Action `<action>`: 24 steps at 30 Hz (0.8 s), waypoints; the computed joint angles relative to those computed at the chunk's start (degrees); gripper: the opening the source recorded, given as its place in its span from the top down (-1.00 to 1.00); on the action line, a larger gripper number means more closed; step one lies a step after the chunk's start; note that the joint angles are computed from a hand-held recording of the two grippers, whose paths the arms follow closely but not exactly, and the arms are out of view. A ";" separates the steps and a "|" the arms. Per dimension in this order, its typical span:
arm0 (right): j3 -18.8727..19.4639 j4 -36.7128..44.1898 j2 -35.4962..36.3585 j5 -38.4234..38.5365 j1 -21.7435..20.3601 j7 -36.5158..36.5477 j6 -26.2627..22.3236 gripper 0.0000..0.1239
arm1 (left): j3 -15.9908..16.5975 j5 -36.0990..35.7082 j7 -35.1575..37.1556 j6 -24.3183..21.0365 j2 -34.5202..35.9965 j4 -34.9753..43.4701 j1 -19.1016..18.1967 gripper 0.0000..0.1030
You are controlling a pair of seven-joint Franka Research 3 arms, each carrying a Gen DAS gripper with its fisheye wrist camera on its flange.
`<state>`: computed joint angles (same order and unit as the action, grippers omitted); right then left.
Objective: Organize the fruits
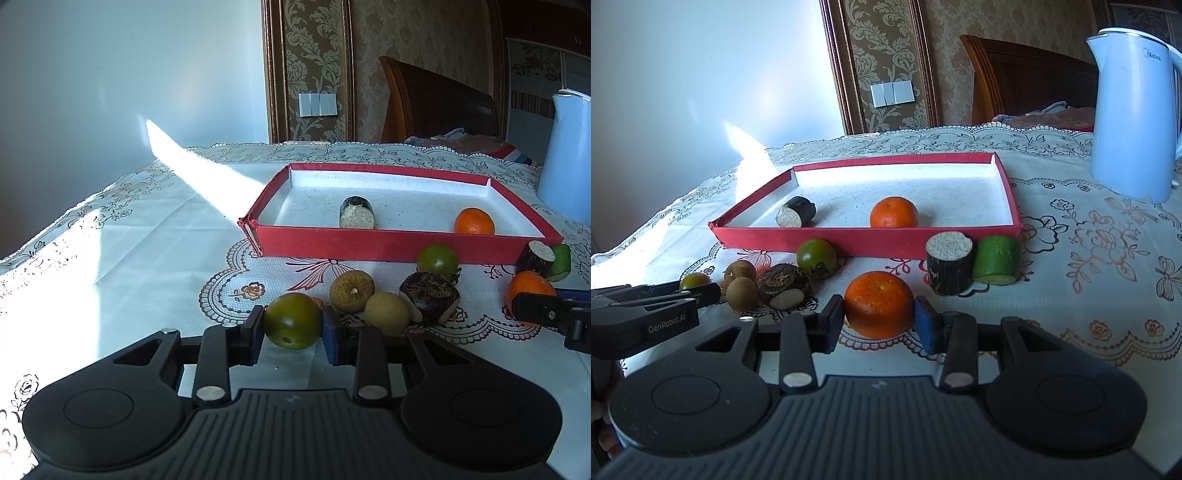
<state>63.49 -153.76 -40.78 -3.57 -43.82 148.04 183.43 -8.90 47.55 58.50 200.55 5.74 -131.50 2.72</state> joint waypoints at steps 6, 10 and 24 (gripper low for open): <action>-0.11 -0.13 -0.09 0.07 0.12 0.12 0.13 0.37 | 0.06 -0.32 0.27 0.05 -0.04 -0.10 -0.11 0.39; -0.10 -0.15 -0.12 0.09 0.12 0.12 0.17 0.37 | 0.10 -0.73 0.67 0.11 -0.05 -0.19 -0.21 0.39; -0.32 -0.16 -0.08 -0.07 0.30 -0.11 0.04 0.37 | 0.28 -2.11 1.98 0.30 -0.24 -0.61 -0.57 0.39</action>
<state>63.18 -153.92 -40.86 -3.64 -43.52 147.93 183.47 -8.62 45.44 60.47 200.86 5.50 -132.10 2.15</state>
